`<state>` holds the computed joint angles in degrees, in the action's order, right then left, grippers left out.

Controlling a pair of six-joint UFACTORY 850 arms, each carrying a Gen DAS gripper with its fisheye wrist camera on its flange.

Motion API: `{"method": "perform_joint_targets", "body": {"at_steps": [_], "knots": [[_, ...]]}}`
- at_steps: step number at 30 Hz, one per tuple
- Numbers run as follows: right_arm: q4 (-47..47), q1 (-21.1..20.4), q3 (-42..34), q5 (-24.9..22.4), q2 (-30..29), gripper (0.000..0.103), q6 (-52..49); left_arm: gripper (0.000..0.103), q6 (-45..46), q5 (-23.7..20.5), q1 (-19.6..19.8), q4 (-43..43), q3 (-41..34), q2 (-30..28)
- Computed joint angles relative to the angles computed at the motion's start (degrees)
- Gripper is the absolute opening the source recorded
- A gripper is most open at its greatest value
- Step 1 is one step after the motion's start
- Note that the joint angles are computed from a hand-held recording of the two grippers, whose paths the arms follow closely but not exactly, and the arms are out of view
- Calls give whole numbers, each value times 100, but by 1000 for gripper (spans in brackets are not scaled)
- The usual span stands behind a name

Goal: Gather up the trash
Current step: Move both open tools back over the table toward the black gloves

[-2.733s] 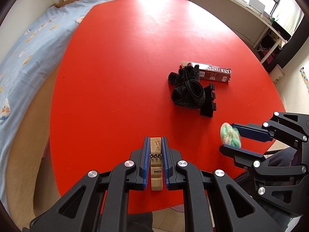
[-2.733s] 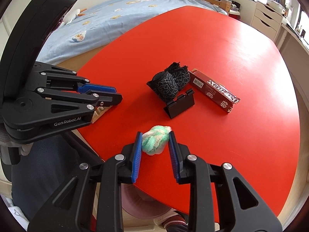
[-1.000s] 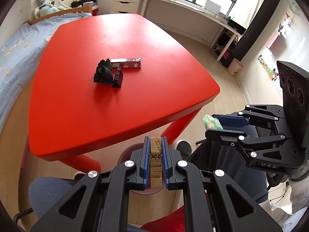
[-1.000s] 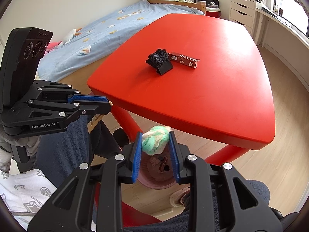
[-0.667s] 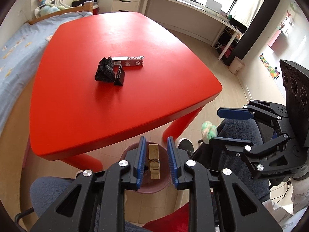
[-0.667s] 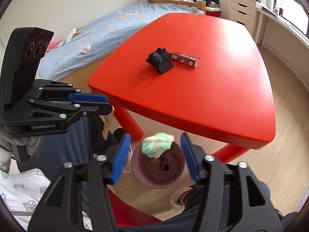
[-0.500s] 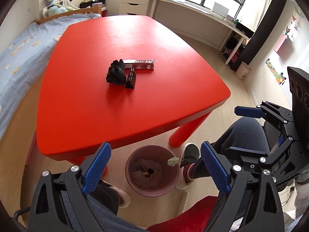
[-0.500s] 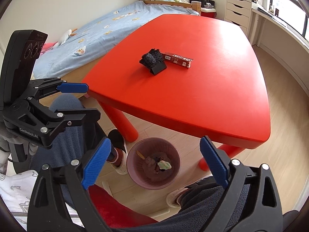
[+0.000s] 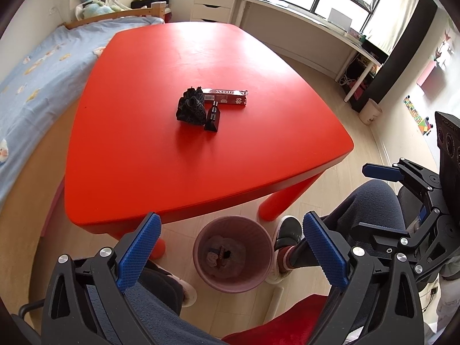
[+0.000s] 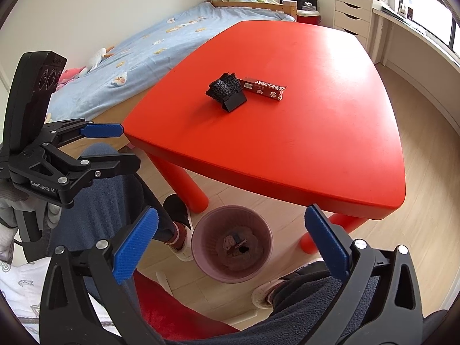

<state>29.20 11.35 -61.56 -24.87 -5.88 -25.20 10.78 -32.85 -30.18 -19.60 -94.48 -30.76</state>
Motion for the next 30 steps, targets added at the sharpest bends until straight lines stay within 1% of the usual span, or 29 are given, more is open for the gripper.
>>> {"method": "perform_joint_targets", "body": {"at_steps": [19, 24, 30], "knots": [[239, -47, -199, -73, -153, 100, -363, 95, 147, -112, 144, -314, -132, -94], [234, -85, -461, -162, -378, 100, -542, 95, 100, -186, 238, -338, -423, -254], [11, -109, -919, -274, -717, 100, -676, 95, 39, -407, 341, -304, -1003, -589]]}}
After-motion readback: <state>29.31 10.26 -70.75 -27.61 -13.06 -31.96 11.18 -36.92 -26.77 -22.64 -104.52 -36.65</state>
